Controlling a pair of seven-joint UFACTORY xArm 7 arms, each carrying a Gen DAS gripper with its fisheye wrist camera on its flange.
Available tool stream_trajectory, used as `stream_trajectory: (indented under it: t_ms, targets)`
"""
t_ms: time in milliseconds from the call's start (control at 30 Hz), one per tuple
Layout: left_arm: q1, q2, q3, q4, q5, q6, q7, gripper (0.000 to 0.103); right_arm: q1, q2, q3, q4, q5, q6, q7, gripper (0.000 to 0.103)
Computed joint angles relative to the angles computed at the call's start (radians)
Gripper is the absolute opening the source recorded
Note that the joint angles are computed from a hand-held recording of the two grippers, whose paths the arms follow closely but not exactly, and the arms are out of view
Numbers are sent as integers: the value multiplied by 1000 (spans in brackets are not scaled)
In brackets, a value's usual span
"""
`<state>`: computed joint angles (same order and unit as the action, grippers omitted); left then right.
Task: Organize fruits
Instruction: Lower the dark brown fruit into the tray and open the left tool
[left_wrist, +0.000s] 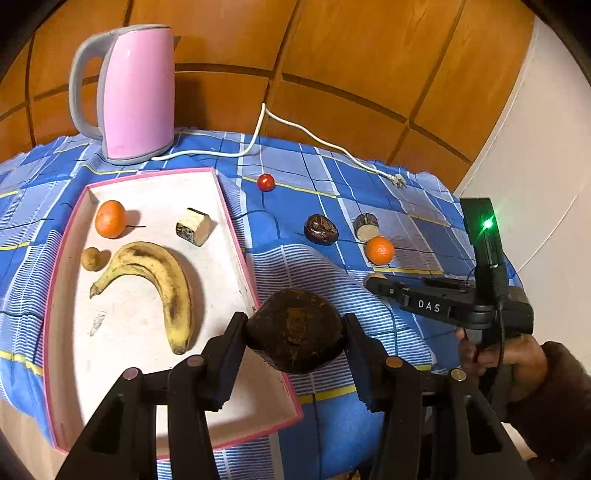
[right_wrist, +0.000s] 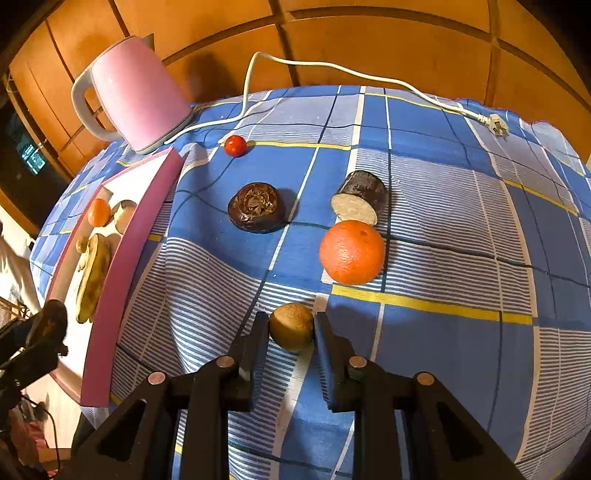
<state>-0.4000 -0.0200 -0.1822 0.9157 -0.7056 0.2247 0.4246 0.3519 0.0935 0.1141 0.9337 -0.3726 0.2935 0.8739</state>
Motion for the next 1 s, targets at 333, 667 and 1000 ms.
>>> stream_trajectory:
  t_ms: [333, 667, 1000]
  targets:
    - [70, 15, 50, 52, 23, 7, -65, 52, -2, -13, -7, -40, -48, -62, 65, 24]
    - [173, 227, 53, 307, 263, 53, -269, 52, -8, -11, -4, -45, -7, -78, 33, 24]
    - [160, 464, 82, 576, 550, 134, -474, 55, -6, -9, 0, -36, 20, -59, 10, 25]
